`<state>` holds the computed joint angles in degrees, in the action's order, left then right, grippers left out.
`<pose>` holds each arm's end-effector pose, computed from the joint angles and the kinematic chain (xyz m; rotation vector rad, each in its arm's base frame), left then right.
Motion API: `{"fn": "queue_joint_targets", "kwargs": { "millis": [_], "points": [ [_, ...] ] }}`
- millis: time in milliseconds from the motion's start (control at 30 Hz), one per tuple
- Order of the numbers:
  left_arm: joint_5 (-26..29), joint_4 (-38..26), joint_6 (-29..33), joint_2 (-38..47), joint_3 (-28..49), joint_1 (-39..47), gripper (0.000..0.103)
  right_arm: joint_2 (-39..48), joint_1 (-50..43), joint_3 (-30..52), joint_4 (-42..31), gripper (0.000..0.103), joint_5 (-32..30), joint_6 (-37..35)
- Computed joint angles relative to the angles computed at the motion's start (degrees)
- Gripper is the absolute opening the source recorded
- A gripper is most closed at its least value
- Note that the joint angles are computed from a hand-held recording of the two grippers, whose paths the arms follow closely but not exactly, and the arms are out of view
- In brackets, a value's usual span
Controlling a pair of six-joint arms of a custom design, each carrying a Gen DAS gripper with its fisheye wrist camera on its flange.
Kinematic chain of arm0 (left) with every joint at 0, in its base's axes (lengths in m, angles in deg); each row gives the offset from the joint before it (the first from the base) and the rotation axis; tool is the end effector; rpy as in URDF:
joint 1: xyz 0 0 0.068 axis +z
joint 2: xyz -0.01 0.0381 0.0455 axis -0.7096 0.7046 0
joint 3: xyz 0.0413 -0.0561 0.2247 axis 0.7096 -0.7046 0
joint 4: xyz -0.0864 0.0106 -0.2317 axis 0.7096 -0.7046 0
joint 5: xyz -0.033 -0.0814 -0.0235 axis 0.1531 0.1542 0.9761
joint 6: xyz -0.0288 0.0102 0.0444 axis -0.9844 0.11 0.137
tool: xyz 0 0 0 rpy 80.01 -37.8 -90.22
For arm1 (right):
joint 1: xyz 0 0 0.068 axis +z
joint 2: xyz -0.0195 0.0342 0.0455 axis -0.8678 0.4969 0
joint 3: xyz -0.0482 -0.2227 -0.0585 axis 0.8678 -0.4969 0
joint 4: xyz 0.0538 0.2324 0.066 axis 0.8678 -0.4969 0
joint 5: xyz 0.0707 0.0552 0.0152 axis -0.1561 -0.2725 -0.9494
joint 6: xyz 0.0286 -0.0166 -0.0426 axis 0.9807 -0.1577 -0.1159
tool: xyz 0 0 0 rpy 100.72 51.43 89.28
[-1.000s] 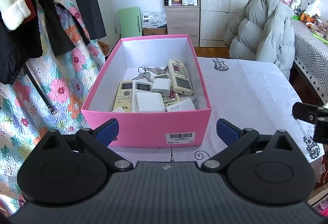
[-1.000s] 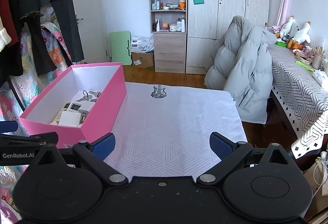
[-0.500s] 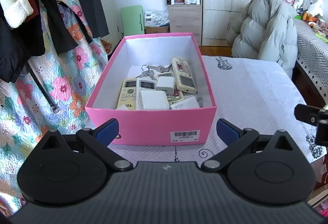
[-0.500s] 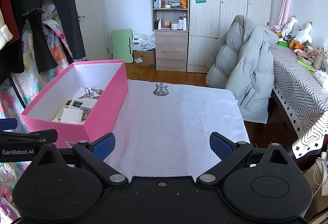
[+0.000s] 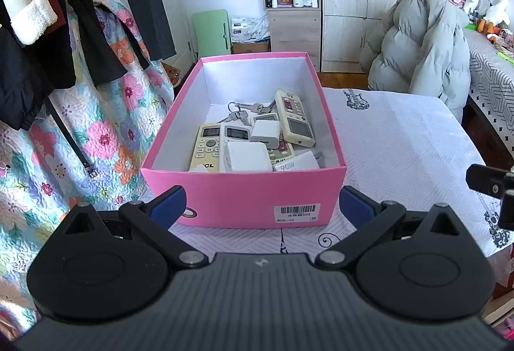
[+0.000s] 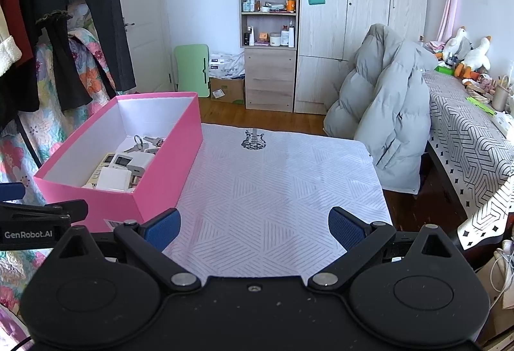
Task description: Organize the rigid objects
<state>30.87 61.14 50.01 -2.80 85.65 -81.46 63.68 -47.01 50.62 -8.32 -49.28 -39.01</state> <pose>0.2548 -0.1718 0.2047 0.3133 2.2440 -0.0337 0.1892 0.0324 0.2261 0.2318 2.2083 -0.0961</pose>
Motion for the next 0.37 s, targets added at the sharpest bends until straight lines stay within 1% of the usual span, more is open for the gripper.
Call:
{"fn": "queue_joint_targets", "kwargs": {
  "millis": [367],
  "points": [
    [-0.1, 0.1, 0.3, -0.6, -0.3, -0.3, 0.103, -0.1, -0.3, -0.1, 0.1, 0.1, -0.2, -0.2]
  ]
}}
